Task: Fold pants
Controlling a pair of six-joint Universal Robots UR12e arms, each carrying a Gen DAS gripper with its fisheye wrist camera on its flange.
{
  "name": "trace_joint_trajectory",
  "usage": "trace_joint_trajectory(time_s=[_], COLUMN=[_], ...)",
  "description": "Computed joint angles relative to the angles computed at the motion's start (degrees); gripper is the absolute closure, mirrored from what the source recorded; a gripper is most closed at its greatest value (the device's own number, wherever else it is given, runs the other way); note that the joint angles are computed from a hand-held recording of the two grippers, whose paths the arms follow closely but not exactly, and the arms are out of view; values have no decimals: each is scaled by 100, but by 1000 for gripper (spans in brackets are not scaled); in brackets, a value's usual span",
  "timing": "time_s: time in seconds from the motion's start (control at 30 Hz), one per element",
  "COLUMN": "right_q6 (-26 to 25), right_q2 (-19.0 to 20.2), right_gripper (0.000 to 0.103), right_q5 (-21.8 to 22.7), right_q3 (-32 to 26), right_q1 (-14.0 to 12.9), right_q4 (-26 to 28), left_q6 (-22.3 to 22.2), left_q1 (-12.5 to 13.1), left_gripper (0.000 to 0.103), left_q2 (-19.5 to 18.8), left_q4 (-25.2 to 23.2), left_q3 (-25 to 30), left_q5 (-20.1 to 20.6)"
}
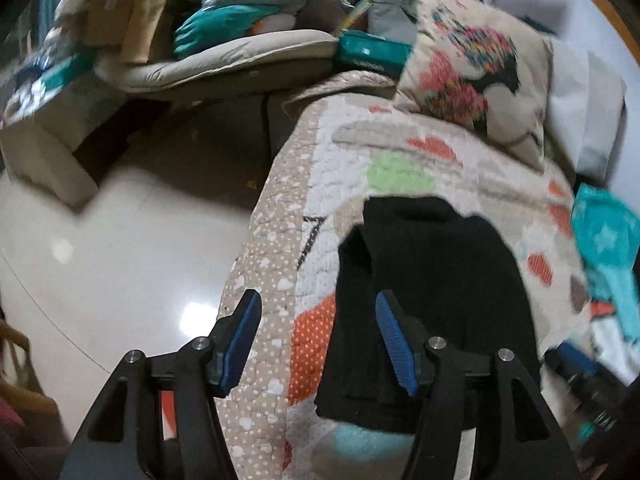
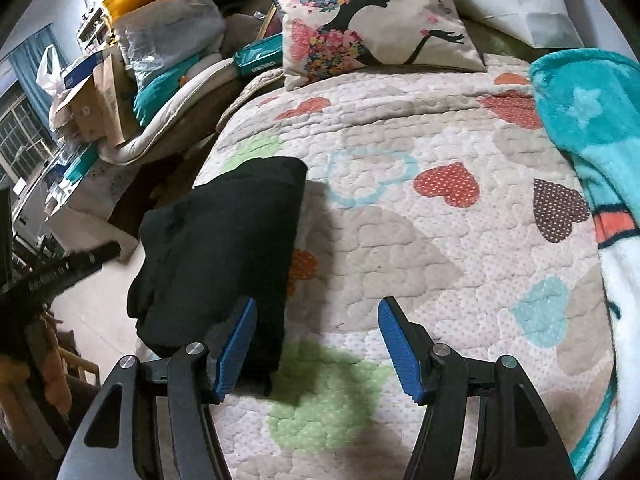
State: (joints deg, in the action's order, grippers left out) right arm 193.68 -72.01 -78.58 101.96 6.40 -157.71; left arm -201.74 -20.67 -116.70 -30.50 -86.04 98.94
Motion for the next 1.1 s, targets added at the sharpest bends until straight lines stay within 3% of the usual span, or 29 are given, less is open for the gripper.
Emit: trace_joint_trajectory(time_s=[0.13,0.23,1.1], right_q6=[13,44,-14], right_q2=[-22,-20,14], right_gripper=[32,31,29], right_q5=[-223,-235,-249], right_q3=[43,51,25], right_q1=[32,37,56], right_q4=[-158,-184,-83], left_q6=[539,788,684], left_q1=[-190,-264,-241], left_gripper=[44,42,41], left_q2=[-70,-101,-107], left_q4=[292,430,282], left_q3=[25,31,74], left_q5=[585,772,466])
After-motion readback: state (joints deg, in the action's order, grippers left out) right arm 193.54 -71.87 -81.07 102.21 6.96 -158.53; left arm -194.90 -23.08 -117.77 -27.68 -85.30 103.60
